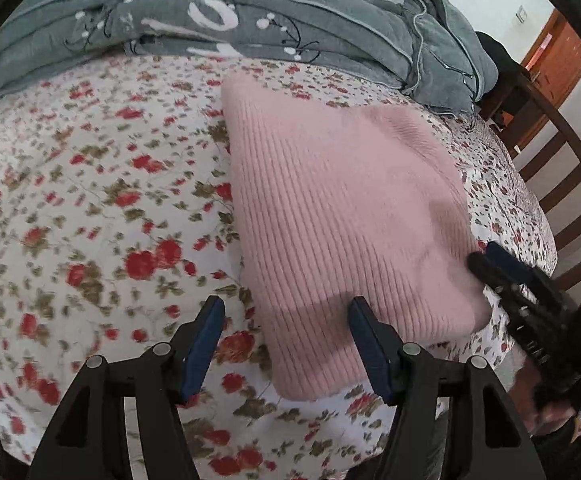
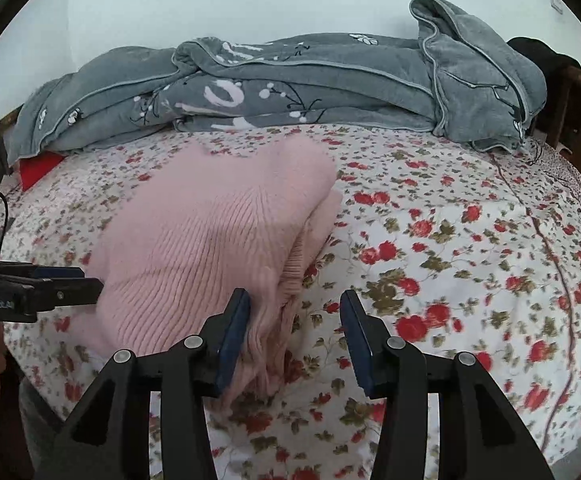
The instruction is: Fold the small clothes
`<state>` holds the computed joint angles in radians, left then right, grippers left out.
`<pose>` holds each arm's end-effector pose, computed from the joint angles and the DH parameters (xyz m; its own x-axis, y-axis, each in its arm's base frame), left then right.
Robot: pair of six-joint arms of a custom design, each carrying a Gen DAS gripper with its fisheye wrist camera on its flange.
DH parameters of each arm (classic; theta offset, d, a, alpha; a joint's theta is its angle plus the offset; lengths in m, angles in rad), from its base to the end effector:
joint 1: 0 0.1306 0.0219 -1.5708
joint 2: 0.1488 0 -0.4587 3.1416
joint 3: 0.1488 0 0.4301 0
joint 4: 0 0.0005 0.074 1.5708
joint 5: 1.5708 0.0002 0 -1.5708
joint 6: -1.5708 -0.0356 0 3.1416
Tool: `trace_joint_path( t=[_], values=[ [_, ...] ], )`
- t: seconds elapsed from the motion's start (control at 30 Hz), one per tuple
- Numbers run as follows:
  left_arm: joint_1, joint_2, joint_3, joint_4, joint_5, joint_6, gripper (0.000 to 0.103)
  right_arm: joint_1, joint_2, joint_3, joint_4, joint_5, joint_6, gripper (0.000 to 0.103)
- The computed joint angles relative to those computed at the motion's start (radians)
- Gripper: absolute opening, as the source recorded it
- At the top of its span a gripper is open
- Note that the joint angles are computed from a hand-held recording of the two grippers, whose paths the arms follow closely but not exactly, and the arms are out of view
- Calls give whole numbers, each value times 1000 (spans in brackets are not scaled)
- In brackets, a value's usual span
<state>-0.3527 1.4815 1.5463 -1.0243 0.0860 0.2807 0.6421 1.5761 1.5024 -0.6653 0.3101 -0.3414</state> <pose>0.5065 -0.1902 0.5266 -0.8466 0.0175 -0.5320 0.1623 0.9604 -0.2266 0.4880 0.3507 0.4794 -0.6387 -0.0795 -0.7653 -0.1866 0.9810 0.0538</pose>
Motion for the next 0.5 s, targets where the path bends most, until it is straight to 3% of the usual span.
trace_joint_path(
  t=[0.13, 0.3, 0.5],
  values=[
    [6, -24, 4, 10, -9, -15, 62, 1, -49, -7, -4, -7, 7, 46],
    [19, -34, -8, 33, 19, 21, 62, 20, -75, -34, 81, -67, 16, 46],
    [56, -57, -34, 34, 36, 52, 62, 95, -46, -48, 208, -38, 146, 46]
  ],
)
